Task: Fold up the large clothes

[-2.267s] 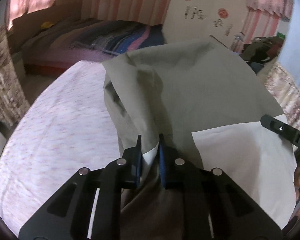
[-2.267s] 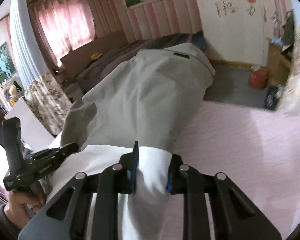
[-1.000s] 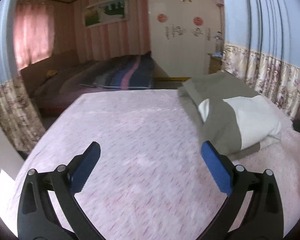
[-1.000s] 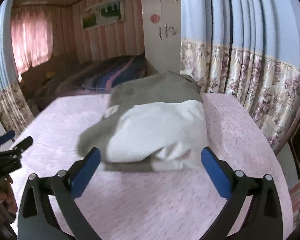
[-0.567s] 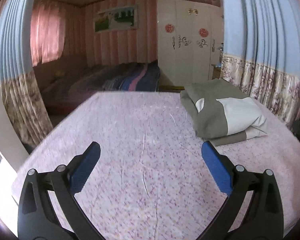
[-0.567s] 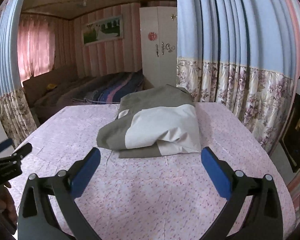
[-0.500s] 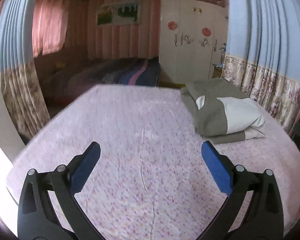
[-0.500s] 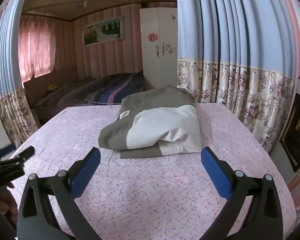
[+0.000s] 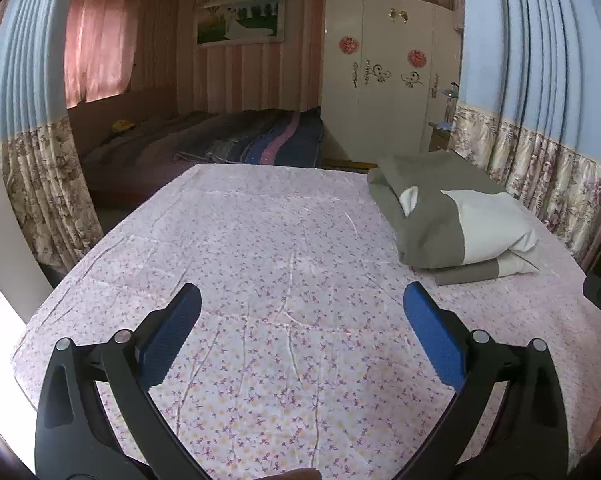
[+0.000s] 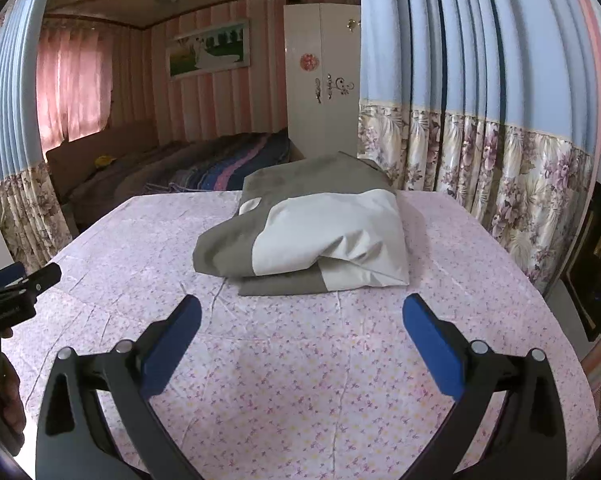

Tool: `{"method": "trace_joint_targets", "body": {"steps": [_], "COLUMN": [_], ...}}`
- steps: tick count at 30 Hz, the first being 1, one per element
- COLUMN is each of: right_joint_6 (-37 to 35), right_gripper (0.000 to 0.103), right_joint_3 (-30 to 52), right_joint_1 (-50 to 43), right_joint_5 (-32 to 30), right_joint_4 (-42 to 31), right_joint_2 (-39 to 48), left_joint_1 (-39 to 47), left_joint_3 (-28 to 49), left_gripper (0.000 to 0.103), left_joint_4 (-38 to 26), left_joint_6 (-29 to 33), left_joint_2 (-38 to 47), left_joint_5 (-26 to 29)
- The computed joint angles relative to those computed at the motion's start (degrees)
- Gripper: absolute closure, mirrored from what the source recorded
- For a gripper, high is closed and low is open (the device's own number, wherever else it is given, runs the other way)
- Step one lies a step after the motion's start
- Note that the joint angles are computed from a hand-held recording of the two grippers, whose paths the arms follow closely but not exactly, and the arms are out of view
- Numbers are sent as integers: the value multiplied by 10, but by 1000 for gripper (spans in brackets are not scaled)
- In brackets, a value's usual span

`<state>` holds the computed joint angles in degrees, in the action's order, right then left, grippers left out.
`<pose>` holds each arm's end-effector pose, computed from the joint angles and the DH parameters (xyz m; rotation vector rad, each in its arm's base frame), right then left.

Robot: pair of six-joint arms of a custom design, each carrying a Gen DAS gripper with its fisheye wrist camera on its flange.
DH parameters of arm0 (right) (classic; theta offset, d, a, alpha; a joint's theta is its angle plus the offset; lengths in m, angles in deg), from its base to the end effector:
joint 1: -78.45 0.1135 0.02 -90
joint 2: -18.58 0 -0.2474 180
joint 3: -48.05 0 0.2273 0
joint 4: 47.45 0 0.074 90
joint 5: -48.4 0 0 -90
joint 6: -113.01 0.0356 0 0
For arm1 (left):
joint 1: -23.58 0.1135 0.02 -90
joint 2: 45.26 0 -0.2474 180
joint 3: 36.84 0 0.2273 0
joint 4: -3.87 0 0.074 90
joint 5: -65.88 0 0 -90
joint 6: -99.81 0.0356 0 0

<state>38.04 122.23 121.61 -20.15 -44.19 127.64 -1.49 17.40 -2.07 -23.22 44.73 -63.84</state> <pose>0.2850 0.2494 0.1612 -0.2915 2.0676 0.2204 0.2634 -0.0981 0.1607 -0.4822 2.0588 0.2045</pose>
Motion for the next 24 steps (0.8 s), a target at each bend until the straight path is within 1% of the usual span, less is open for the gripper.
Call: {"method": "trace_joint_targets", "body": {"steps": [3,6,13,18,24], "right_joint_6": [1,-1,-3,-2,-6], "right_gripper": [2,2,2,2,2], "right_joint_3": [-5,-7,-11,-6,-1], "right_joint_1": [-2,-4,-6,-5,-4], "right_joint_5": [3,5,3,2,3], "right_joint_4": [6,9,10,2,-5], "right_joint_2": [-3,-4,-6,-6,-9], "left_joint_1": [-6,-15,-15,-13,-18], "left_joint_3": [-2,5,1,-4,-4], "left_gripper": [3,3,3,3,3], "left_joint_4": [9,3,14,23,26], "left_joint_6": [4,6,6,4,8], "left_joint_2": [-2,-1,-1,5,6], "left_joint_5": [-4,-16,-8,11,9]}}
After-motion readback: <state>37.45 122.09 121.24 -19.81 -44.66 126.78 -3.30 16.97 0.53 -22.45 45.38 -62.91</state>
